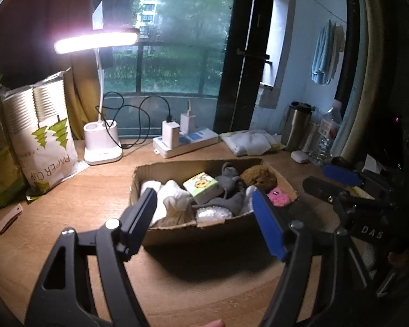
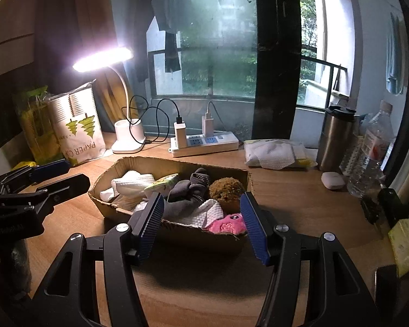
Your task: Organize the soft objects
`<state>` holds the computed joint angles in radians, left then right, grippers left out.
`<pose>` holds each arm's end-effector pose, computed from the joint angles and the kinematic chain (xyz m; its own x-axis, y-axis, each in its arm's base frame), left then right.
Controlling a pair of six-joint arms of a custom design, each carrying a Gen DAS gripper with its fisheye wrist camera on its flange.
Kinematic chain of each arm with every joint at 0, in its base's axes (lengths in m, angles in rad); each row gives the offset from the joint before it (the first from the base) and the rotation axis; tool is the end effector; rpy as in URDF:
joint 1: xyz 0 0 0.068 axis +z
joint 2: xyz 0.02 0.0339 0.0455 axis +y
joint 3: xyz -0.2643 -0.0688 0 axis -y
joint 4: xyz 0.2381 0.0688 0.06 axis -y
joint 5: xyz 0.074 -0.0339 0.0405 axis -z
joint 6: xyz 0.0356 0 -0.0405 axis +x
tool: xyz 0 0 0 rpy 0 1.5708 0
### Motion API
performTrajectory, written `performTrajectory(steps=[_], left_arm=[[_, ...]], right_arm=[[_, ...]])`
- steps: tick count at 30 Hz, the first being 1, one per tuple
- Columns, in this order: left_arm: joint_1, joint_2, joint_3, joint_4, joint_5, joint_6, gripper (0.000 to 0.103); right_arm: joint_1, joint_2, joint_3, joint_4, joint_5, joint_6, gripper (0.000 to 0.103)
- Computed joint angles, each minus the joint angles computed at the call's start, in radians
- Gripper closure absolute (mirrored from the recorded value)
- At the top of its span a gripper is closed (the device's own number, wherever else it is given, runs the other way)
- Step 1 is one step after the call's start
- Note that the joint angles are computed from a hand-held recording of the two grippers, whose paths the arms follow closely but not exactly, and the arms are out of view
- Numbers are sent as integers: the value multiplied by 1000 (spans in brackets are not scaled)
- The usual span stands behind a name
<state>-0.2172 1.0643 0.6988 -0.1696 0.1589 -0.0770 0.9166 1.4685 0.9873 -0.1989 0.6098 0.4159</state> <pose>0.2229 -0.0550 0.2599 -0.5231 0.0376 -0.8515 0.3064 0.9406 -0.1466 0.2061 0.2352 0.2545 -0.5034 -0.1122 -0.8567 -0.1926 0.9812 -0.0153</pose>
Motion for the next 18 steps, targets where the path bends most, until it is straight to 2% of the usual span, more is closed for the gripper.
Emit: performTrajectory(steps=[4,11,14,18], left_arm=[[-21,-71,-9,-35,-11,2,12],[-62,-171,5,-102,-44,3,7],[-64,-205,24,-138,-16,10,7],[-85,-248,53,-178,-45,10,7]], right_arm=[[27,-40,-16,-21,35,14,42],[99,-120,-26,-82,131,47,41],[128,-146,-14,-122,166,67,41],[167,-175,15,-183,218,91,39]])
